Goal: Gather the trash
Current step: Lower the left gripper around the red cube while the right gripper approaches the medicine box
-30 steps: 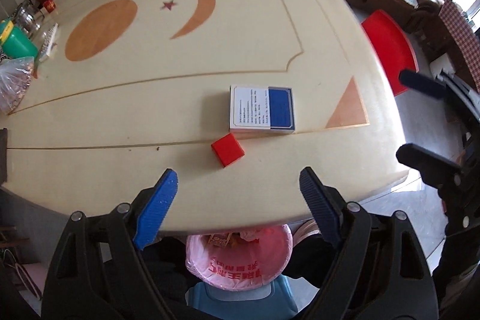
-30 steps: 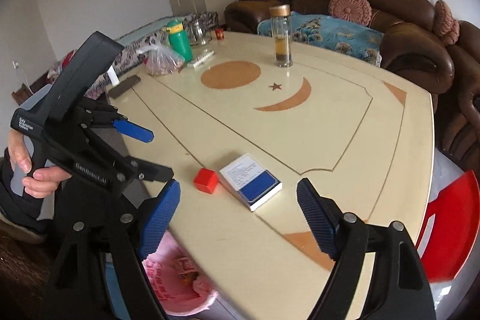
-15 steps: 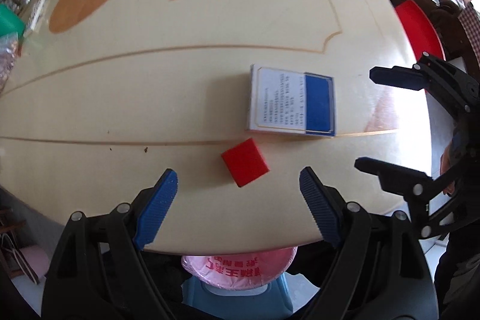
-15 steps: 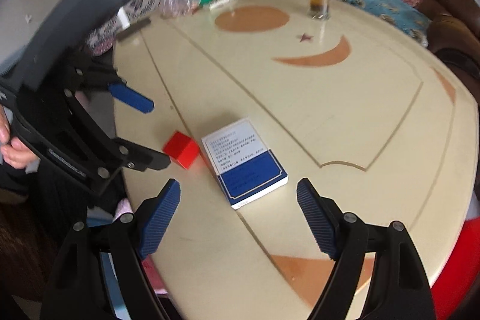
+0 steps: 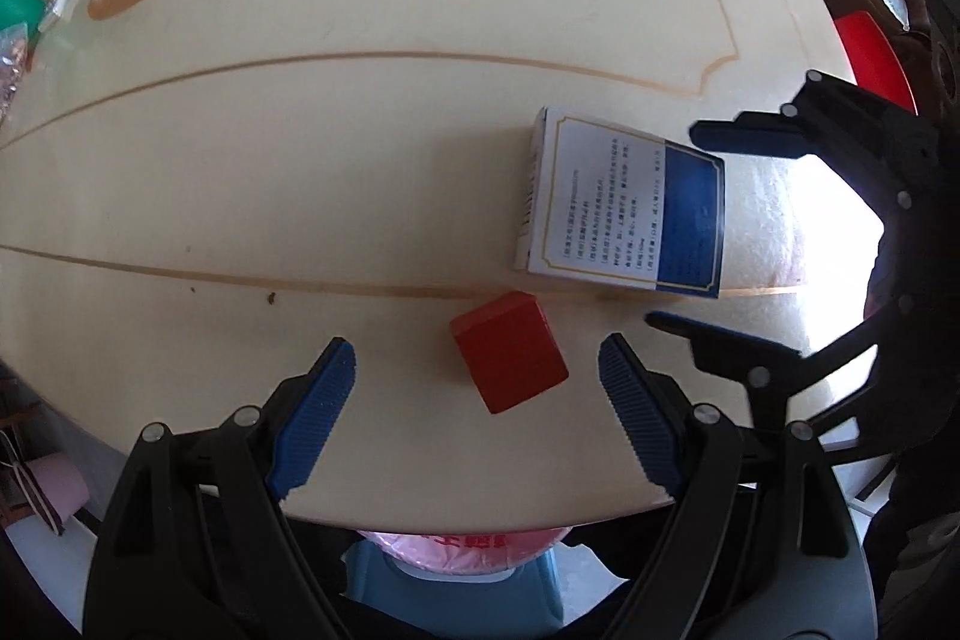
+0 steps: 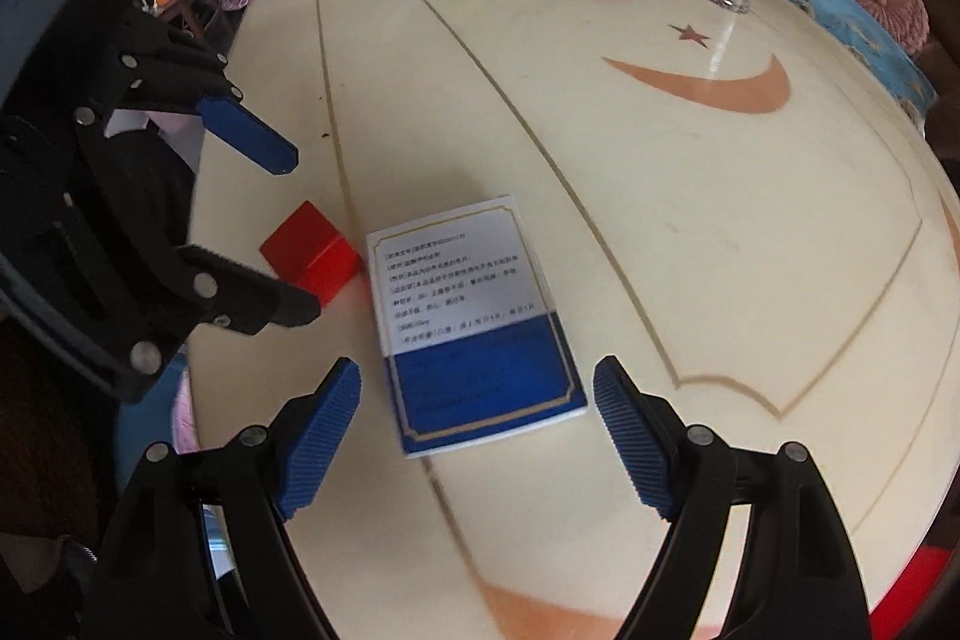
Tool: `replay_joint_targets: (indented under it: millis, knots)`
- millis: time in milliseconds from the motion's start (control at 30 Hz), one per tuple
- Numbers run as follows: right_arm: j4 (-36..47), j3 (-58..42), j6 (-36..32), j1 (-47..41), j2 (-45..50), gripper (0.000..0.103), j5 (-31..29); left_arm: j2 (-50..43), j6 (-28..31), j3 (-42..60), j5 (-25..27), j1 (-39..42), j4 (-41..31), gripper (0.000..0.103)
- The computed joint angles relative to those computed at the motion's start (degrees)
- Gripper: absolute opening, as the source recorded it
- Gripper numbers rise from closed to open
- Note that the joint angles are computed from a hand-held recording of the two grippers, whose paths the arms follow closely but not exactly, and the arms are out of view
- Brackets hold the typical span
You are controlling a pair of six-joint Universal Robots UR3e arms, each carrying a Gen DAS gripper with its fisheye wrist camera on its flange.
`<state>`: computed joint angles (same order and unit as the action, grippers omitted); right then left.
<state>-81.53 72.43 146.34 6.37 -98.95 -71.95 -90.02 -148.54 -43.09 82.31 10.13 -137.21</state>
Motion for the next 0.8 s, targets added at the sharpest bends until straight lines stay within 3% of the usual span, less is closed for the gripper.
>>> replay_joint_targets:
  millis: [167,233,400,500,633,733,800]
  knots:
    - [-6.3,5.3,0.6,1.4,-1.8,0.079,-1.3,-0.5,-2.4,-1.7,0.2,0.9,1.2,0.081]
    - [-9.2,7.3,1.4,2.4,-2.8,0.077,-2.7,-0.9,-3.0,-1.8,-0.1,1.5,0.7,0.076]
    - [-12.0,9.8,3.0,2.3,-4.6,0.067,-2.8,0.0,-3.5,-3.3,0.2,1.6,1.9,0.075]
    - [-13.2,10.7,4.5,2.8,-5.2,0.066,-3.7,-0.8,-3.6,-2.0,-0.9,2.3,0.3,0.074]
    - [-16.3,13.6,8.0,3.5,-7.3,0.066,-5.1,-2.1,-4.2,0.7,-2.6,2.7,-1.8,0.058]
    - [-18.5,16.0,11.0,3.7,-8.8,0.066,-5.8,-3.1,-5.5,2.2,-2.2,1.7,-1.8,0.055]
    - [-19.7,16.7,13.3,4.6,-9.2,0.066,-7.1,-4.7,-7.5,5.4,-2.0,0.3,-2.6,0.042]
